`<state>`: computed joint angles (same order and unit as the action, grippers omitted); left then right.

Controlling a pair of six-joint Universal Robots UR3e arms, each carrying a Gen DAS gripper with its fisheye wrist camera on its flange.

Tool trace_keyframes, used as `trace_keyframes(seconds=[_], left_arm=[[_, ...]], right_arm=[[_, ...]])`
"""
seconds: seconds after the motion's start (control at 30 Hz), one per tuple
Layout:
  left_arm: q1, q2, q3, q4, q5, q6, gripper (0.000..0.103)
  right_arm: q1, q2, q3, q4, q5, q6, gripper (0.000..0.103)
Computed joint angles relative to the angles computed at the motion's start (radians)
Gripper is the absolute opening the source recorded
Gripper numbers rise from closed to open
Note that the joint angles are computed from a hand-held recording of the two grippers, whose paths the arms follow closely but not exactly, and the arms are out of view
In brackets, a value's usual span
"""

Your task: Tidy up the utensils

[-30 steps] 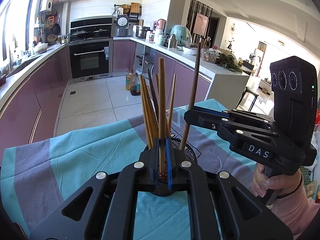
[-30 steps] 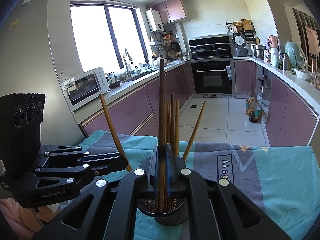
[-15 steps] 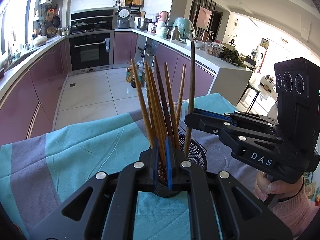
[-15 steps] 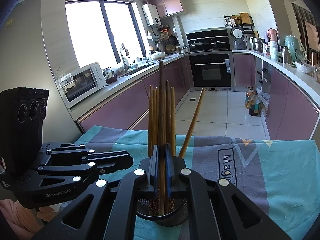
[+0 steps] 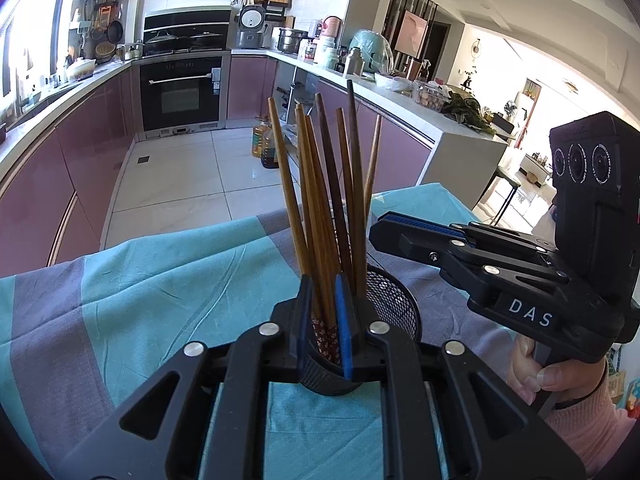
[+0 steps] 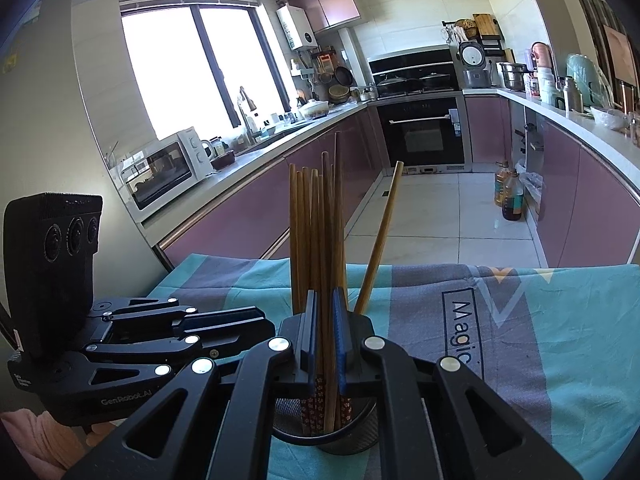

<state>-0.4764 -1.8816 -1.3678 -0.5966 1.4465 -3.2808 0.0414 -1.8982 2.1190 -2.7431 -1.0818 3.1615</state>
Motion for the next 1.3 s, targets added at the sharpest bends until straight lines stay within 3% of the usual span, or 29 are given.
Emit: trace_keyframes(seconds=[0.17,0.27,0.33,0.47,0.53,0.67,0.9,1.3], left_arm=[[0.004,0.035,-0.091,0.086,0.017,-0.001,0.038],[0.002,0.065,-0.149,0.138,0.028,-0.001,0.043],[-0.002,0.089,-0.191,0.173,0.043,-0.006,0.050],[0.001,0.150,-0.299,0.268,0.090,-0.024,0.063],[0.005,0.182,-0.354,0.316,0.120,-0.027,0.066],[0.007,0.247,-0.465,0.416,0.199,-0.033,0.088],[-0.039,0.353,-0.653,0.562,0.409,-0.051,0.097],[-0.132,0.509,-0.836,0.674,0.618,-0.095,0.097]], right_arm=[[0.001,-0.026,0.017,0.009,0.002,-0.004,0.010],[0.011,-0.047,0.039,0.003,-0.008,-0.004,0.017],[0.015,-0.060,0.054,-0.008,-0.012,-0.001,0.032],[0.025,-0.097,0.090,-0.031,-0.033,0.011,0.043],[0.033,-0.118,0.113,-0.055,-0.052,0.023,0.060],[0.073,-0.143,0.159,-0.115,-0.109,0.051,0.074],[0.231,-0.079,0.214,-0.299,-0.316,0.122,0.097],[0.539,0.083,0.228,-0.622,-0.752,0.157,0.097]])
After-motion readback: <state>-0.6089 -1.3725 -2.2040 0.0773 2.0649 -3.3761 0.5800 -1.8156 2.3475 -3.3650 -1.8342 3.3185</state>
